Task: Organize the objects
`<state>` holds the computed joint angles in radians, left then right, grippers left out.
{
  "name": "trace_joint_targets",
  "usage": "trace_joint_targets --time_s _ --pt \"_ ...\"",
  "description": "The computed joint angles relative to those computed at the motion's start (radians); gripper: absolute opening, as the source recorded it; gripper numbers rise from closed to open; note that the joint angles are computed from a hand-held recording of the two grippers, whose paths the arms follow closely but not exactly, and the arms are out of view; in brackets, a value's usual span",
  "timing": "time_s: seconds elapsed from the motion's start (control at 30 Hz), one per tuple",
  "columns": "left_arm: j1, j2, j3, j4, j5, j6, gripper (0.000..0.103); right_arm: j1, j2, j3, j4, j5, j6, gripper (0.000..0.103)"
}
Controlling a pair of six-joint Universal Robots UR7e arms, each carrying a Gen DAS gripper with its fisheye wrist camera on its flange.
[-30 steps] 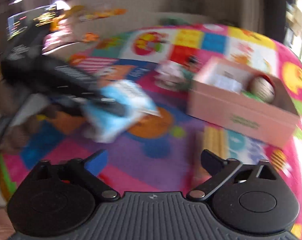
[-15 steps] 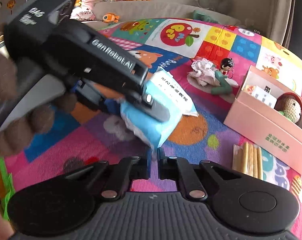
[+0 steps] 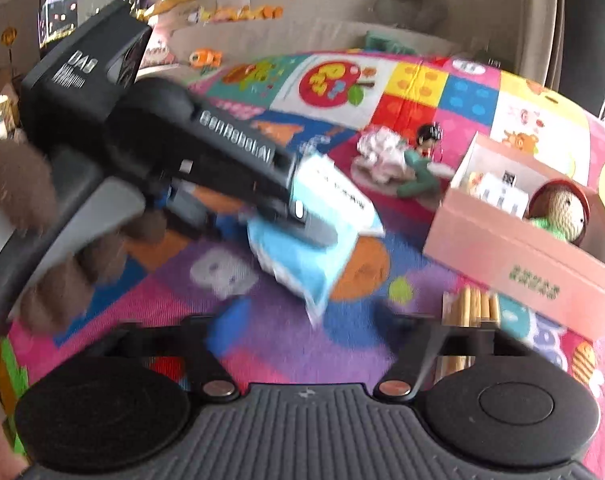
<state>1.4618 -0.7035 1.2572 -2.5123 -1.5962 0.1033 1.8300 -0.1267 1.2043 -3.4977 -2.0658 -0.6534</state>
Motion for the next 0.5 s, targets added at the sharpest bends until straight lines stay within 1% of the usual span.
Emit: trace_joint_targets --time_s 0.07,0.2,0.23,0.27,0.3,0.37,0.5 --pt "-0.001 0.000 0.004 -0.006 0.001 0.003 0.050 -0.005 0.014 -0.047 0.042 0.023 0.023 0.082" --pt "0.005 0.001 0.001 -0.005 -0.013 0.003 0.050 -0.017 0.042 -0.135 0.119 0.044 0.119 0.082" --pt "0.007 0.001 0.001 -0.006 -0.017 0.007 0.049 -0.019 0.046 -0.145 0.123 0.048 0.130 0.072" --pt "0.009 0.001 0.000 -0.004 -0.021 0.008 0.049 -0.022 0.045 -0.149 0.133 0.055 0.139 0.053" --pt "0.011 0.001 -0.001 -0.004 -0.026 0.009 0.049 -0.022 0.042 -0.149 0.147 0.055 0.144 0.053" --pt "0.012 0.002 -0.004 -0.001 -0.030 0.010 0.050 -0.023 0.038 -0.145 0.149 0.055 0.146 0.049" --pt "0.012 0.000 -0.004 -0.004 -0.040 0.005 0.054 -0.018 0.012 -0.093 0.138 0.045 0.127 0.047"
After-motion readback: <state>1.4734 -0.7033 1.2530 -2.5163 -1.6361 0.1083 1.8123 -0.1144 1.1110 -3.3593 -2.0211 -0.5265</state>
